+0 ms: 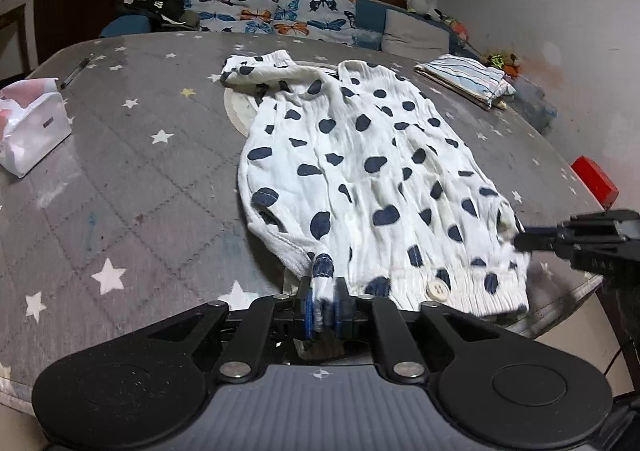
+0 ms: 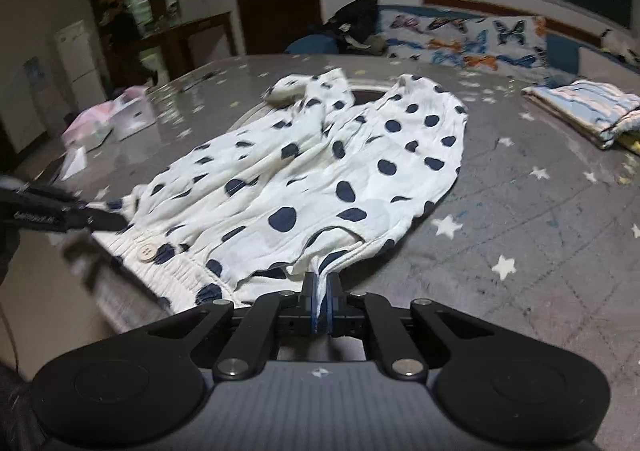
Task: Fold clothes
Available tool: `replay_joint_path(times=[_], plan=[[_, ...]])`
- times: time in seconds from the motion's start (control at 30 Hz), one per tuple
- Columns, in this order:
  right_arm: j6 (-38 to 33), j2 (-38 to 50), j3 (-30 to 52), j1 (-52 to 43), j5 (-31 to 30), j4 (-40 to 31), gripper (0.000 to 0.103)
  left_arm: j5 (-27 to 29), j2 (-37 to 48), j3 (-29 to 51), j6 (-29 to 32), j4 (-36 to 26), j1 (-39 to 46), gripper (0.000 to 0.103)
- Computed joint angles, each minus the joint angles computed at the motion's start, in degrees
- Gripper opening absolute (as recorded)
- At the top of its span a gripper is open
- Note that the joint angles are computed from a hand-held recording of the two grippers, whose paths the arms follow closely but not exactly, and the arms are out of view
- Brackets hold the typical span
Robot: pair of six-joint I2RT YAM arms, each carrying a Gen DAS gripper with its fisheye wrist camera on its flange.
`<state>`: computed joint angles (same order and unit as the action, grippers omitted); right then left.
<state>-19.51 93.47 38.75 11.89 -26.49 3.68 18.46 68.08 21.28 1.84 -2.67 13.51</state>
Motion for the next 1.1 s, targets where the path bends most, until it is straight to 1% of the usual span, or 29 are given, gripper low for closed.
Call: replay_joint_path(times=[0.03,0.1,0.13,0.23,0.3,0.37,0.47,0.57,0.67,0.83,0.97,1.1], plan=[[-0.76,-0.15,0.42,-0.44,-0.47,-1.17,0.006,0.18,0.05,0.58,0.49,-0.4,0.2,0.019],[-2.2,-0.38,1.33,-1.3,-1.26,-3.29,0.009,-0.05,-0.06,1.55,1.82,-0.85,0.12,0.029],[-2.67,-0.42,1.86,-1.89,-1.94,-4.05,0.013,-0.24,-0.46,1.69,2.6,-0.98,0.18,0.034],[-3.22,-0.91,3.94,-3.39,-2.93,-6.42,0.013,0.13,-1.19,2.44,3.41,-0.93,0.98,0.039],[-3.3,-0.86,5.95,-4.21,-2.84,-7.57,0.013,0.48,-0.74,3.37,3.25,-0.29,1.71,0.039],[-2.98,0.48,8.44,-4.67,-2.0,-7.15,0.013,-0.25,1.22,4.51,2.21,1.71,1.76,0.039],[-1.01,5.2,14.29,-5.07,-0.33,-6.0,0.013,-2.69,7.64,7.71,-0.21,6.06,0.43,0.039],[1.71,10.66,21.21,-5.2,1.51,-5.37,0.013,-4.04,13.83,11.58,-1.86,8.65,-0.57,0.039],[3.41,17.9,31.02,-4.85,4.16,-5.95,0.013,-5.18,20.8,16.39,-3.15,10.73,-1.84,0.039],[5.52,30.33,49.2,-4.14,7.94,-11.32,0.013,-7.16,30.63,24.42,-3.86,11.66,-3.72,0.039],[7.23,41.86,66.8,-3.62,10.26,-18.53,0.013,-7.86,36.18,29.35,-3.87,10.65,-4.74,0.039],[7.98,56.48,90.68,-2.64,12.16,-30.37,0.013,-8.39,39.81,32.54,-3.63,9.63,-5.26,0.039]])
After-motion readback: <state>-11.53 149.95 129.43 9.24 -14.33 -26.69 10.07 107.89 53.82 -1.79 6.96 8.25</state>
